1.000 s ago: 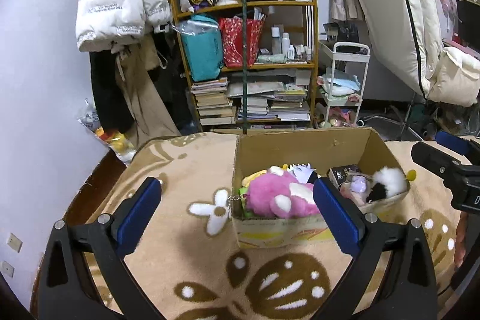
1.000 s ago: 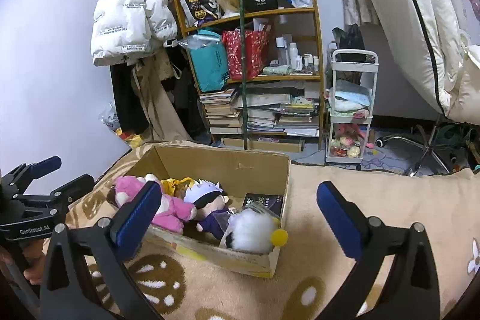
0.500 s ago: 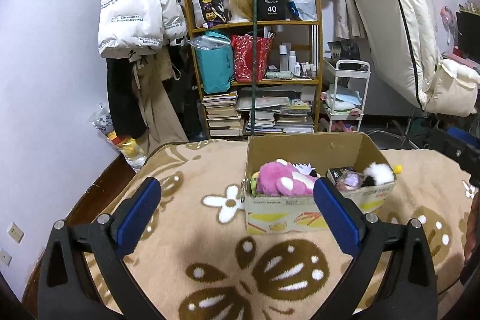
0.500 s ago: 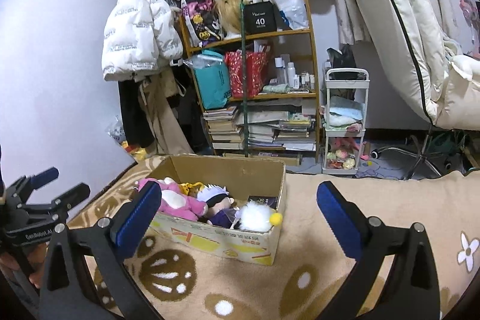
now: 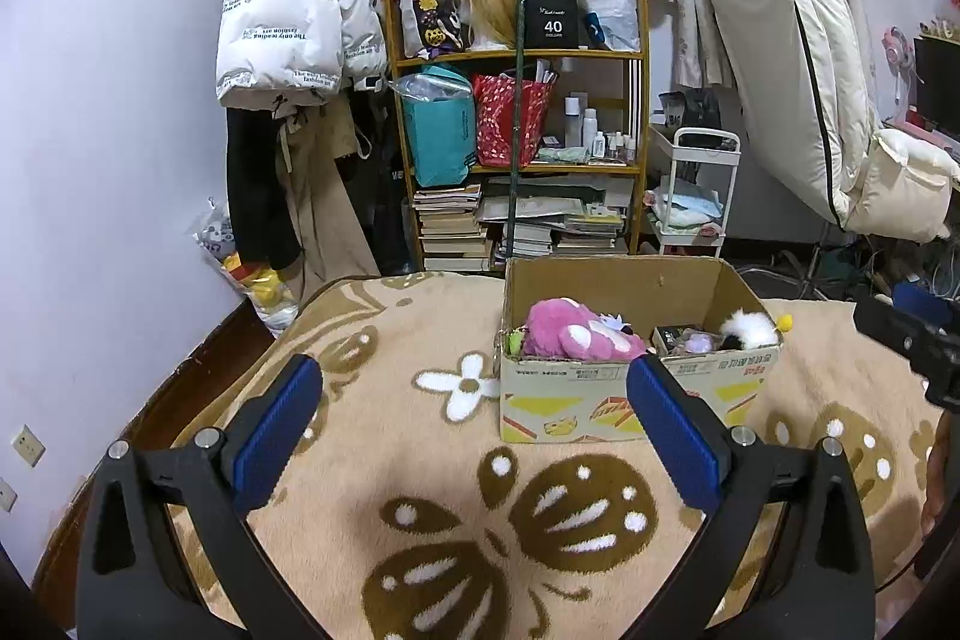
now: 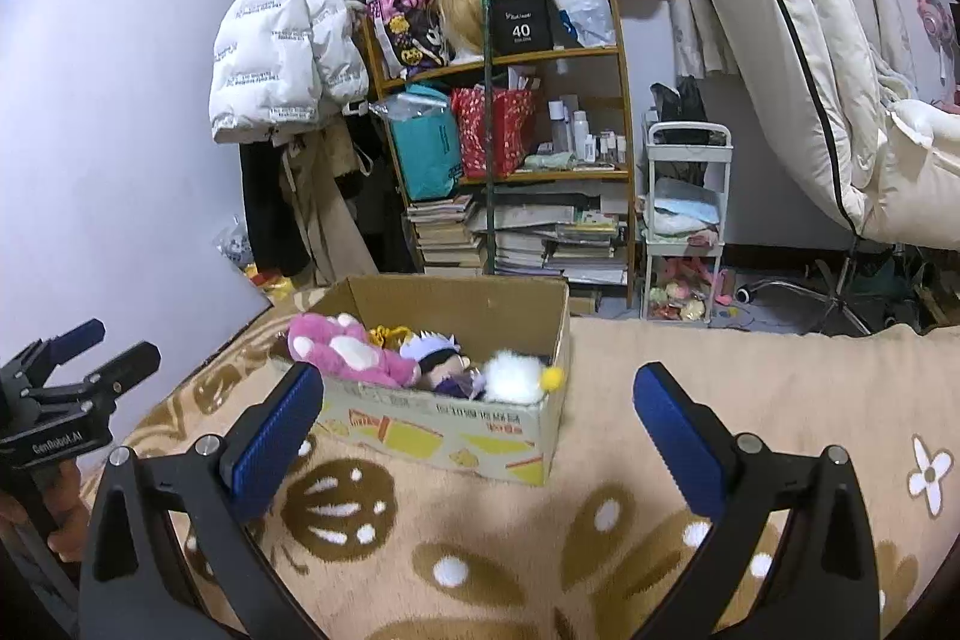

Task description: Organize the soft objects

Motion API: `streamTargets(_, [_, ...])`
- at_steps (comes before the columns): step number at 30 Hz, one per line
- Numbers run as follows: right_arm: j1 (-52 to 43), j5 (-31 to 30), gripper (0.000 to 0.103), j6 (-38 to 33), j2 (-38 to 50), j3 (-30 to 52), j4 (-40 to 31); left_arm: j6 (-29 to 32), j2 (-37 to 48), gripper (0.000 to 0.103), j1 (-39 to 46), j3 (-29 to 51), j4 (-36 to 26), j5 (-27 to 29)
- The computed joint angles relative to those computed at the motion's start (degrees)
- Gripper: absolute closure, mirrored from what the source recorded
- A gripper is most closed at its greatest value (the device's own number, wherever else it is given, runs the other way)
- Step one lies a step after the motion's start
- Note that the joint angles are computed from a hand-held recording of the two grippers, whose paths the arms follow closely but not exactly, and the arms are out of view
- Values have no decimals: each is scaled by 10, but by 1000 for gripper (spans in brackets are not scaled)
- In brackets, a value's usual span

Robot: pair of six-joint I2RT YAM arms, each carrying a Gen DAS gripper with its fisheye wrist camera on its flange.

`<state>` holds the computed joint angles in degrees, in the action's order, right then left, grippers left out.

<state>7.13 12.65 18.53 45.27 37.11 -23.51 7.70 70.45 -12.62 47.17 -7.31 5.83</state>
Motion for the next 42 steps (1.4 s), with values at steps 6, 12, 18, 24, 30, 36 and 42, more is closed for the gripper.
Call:
streamTargets(6, [6, 5, 0, 4, -7, -6, -6, -2, 7, 3, 2, 2, 1, 3])
streamTargets(12, [10, 12, 0, 7, -10, -13, -8, 1, 16, 3, 0, 2, 6, 2])
streamTargets(18, [4, 5, 0, 6, -11, -14, -9, 2, 18, 3, -4, 0, 9, -5])
streamTargets(24, [2, 3, 0, 4, -11, -14, -8, 1, 23, 3, -6, 0, 8, -5])
streamTargets(30, [4, 5, 0, 5, -8, -14, -7, 1, 22, 3, -7, -2, 11, -8])
streamTargets(36, [-3, -2, 0, 2, -10, -14, -7, 2, 21, 3, -6, -2, 10, -6])
streamTargets(42, [-10, -9, 0, -3, -11, -14, -8, 1, 20, 3, -2, 0, 6, -4])
